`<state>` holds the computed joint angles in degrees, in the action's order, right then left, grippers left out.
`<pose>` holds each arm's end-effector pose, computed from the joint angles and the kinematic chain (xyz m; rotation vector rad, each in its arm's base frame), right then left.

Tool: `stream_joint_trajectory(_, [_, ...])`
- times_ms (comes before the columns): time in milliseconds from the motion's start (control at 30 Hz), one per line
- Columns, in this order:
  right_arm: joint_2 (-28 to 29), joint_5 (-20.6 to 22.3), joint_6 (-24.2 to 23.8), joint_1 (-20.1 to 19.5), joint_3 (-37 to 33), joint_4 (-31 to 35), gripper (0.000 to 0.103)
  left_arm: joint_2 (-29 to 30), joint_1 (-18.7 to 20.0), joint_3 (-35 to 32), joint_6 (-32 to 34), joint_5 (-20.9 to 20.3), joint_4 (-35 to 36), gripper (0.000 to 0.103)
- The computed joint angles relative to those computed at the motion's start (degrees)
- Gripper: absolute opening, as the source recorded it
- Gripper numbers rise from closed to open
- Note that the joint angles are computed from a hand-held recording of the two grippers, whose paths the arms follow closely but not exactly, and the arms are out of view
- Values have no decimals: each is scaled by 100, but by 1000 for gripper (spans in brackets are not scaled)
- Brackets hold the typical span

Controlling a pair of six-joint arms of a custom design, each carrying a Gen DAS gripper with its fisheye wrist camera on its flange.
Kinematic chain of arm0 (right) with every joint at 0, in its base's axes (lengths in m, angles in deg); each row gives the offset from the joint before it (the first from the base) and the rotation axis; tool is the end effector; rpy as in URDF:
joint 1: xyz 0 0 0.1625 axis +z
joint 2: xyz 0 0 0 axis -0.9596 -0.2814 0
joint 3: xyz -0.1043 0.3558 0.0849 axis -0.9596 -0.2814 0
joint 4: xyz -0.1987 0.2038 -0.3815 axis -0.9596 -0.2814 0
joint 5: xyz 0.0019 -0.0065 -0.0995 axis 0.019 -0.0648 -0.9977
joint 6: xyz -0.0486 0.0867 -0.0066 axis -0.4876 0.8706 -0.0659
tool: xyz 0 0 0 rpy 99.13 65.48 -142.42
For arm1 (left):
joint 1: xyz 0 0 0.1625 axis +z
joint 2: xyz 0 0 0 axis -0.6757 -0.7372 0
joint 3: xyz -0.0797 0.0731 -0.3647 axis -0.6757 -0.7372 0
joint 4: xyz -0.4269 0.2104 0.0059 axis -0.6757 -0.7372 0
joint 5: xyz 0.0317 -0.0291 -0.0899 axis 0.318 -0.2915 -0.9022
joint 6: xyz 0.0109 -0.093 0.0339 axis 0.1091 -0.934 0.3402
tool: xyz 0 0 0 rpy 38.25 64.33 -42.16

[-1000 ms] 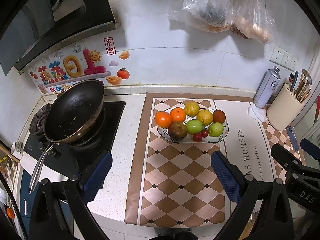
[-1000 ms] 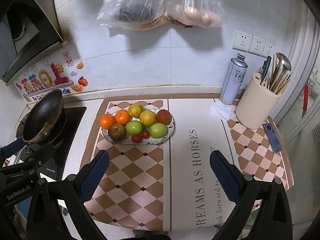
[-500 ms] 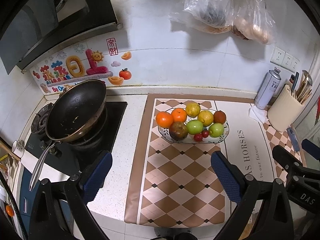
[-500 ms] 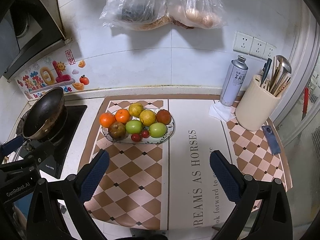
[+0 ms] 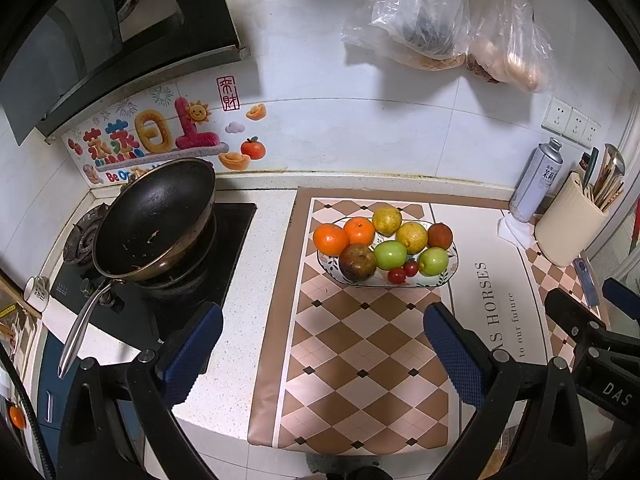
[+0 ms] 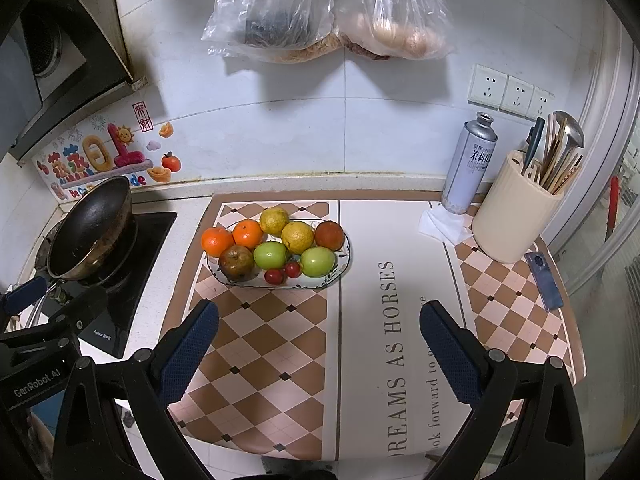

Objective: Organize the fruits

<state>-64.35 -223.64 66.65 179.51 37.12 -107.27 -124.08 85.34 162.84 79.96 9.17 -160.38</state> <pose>0.2105 -0.5574 0.3326 -0.1244 -2.1295 0.9223 -0.3787 -0.6324 0.1181 0.7145 2.2889 -0.6103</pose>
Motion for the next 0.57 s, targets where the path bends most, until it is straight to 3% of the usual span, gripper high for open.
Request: stream_joint_trajectory(567, [-42, 60, 118, -10, -14, 160, 103, -9, -38, 56, 37, 36, -112, 103])
